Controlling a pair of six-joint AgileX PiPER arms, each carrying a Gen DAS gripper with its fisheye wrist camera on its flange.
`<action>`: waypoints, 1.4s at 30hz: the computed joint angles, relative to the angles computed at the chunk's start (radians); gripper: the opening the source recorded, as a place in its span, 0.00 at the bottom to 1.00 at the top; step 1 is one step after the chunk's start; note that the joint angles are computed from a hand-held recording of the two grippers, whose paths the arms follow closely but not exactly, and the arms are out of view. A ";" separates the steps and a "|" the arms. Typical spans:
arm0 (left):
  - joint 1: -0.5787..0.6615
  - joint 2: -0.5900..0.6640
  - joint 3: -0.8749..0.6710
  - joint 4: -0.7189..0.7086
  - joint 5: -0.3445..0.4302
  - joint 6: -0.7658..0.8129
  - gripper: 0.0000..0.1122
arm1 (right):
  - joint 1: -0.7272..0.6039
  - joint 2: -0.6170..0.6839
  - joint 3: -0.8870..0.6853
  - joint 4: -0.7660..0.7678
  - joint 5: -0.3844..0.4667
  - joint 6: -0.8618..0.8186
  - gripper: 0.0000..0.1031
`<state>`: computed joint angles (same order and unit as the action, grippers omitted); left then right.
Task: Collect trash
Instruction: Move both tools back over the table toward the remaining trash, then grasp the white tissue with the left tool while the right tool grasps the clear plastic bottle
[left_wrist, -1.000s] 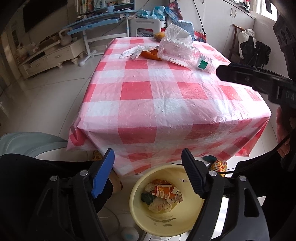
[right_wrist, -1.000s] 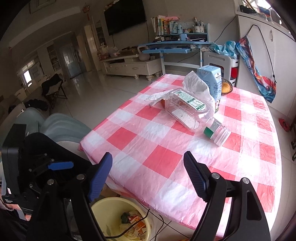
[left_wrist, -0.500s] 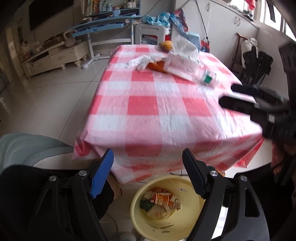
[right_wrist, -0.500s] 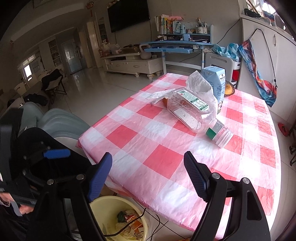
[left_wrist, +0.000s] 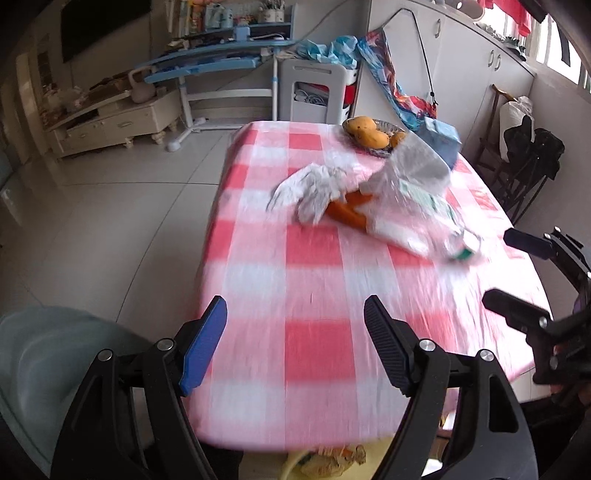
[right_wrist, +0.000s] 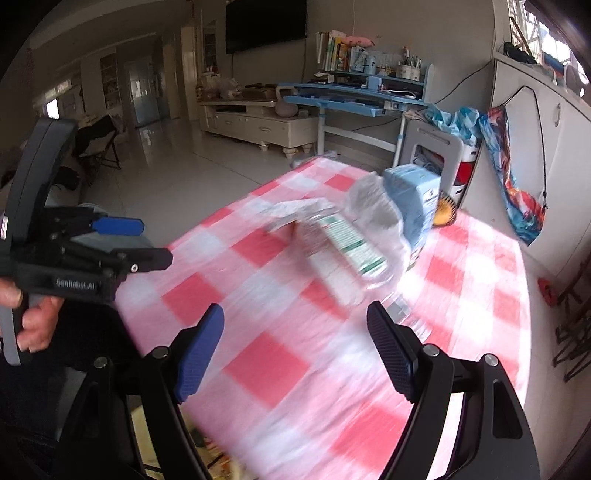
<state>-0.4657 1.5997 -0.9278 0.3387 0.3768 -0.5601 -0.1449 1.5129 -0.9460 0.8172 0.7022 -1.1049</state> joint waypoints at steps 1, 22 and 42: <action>0.009 0.041 -0.048 -0.027 0.003 0.039 0.65 | -0.002 0.025 -0.015 0.005 -0.007 -0.004 0.74; 0.026 0.838 -1.156 -0.130 0.442 0.423 0.64 | 0.018 0.253 -0.183 0.051 -0.017 -0.087 0.74; 0.119 0.566 -0.817 -0.426 0.276 0.537 0.08 | -0.003 0.287 -0.230 -0.020 -0.035 0.030 0.56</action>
